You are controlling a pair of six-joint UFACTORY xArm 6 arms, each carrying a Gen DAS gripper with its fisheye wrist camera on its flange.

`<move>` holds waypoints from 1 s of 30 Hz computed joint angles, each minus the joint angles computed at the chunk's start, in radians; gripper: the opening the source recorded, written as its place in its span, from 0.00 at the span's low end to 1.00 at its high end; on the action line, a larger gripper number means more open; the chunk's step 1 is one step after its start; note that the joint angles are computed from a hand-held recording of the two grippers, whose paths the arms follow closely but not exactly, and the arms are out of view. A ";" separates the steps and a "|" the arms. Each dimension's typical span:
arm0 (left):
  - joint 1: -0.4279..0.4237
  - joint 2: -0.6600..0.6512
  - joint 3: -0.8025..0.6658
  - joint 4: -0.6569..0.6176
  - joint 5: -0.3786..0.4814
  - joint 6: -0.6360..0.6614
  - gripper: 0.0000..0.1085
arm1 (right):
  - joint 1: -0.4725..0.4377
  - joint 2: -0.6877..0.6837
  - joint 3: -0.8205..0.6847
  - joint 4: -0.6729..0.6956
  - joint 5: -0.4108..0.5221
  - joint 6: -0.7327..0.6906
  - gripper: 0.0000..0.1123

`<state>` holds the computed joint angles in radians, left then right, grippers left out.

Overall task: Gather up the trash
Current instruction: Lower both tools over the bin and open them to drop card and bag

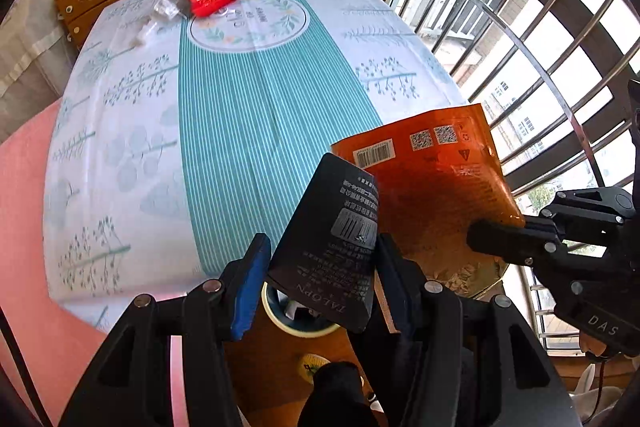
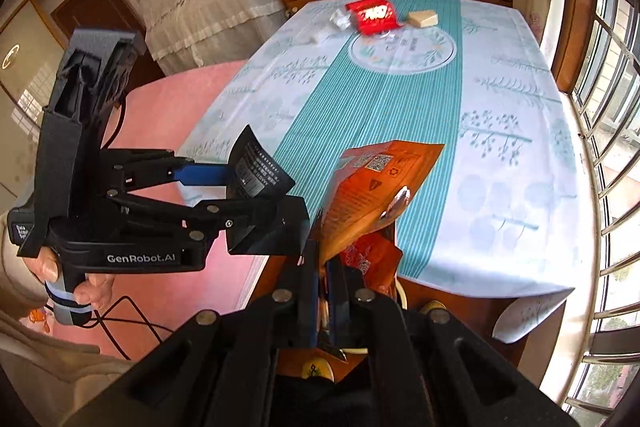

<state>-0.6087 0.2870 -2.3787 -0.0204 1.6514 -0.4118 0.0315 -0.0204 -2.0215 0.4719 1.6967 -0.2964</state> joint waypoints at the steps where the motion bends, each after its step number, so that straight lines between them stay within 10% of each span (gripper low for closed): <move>1: -0.013 -0.069 0.105 -0.005 -0.024 -0.014 0.48 | 0.008 -0.034 0.043 -0.007 0.014 -0.006 0.03; 11: -0.099 -0.397 0.749 -0.060 -0.277 -0.168 0.49 | 0.053 -0.263 0.486 -0.073 -0.014 -0.027 0.03; 26: -0.072 -0.309 1.391 -0.056 -0.941 -0.402 0.59 | 0.126 -0.133 1.128 -0.135 -0.654 -0.043 0.07; 30: -0.063 -0.220 1.403 -0.077 -0.983 -0.383 0.72 | 0.155 -0.046 1.172 -0.184 -0.809 -0.010 0.34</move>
<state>-0.6716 0.0674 -0.9761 -0.0979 0.6680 -0.7949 0.1867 -0.0660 -0.8491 0.2880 0.8881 -0.3060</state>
